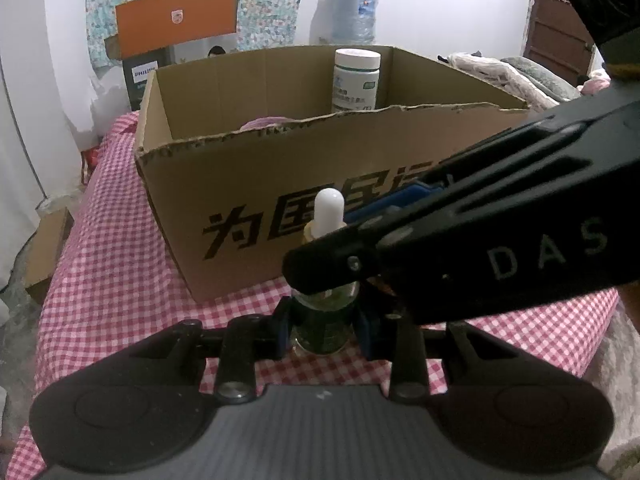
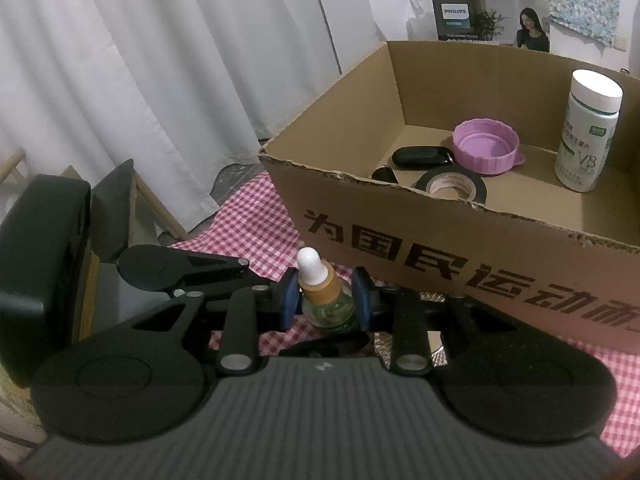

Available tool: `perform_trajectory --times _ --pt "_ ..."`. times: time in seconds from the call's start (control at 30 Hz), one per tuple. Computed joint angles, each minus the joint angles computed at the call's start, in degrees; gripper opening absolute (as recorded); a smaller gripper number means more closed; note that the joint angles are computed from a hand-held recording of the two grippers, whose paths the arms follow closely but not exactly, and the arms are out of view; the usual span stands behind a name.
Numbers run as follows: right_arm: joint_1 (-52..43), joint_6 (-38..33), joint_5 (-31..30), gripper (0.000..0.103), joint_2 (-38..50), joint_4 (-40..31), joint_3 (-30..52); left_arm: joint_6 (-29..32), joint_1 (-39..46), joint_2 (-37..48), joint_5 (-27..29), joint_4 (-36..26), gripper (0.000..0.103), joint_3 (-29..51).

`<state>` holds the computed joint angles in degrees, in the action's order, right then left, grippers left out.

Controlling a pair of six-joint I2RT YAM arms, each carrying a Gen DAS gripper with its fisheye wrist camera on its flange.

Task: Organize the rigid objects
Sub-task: 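Lift the dropper bottle with the right tool and carry it over the box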

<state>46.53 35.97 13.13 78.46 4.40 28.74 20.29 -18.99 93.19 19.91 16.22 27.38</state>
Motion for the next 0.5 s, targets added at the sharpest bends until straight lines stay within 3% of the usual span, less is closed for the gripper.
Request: perform_trajectory --times 0.17,0.5 --pt "1.40 0.45 1.17 0.026 -2.55 -0.81 -0.54 0.02 -0.12 -4.53 -0.42 -1.80 0.033 -1.57" --pt "6.62 -0.46 7.05 0.020 -13.95 -9.94 2.21 1.93 0.56 -21.90 0.89 -13.35 0.033 -1.78"
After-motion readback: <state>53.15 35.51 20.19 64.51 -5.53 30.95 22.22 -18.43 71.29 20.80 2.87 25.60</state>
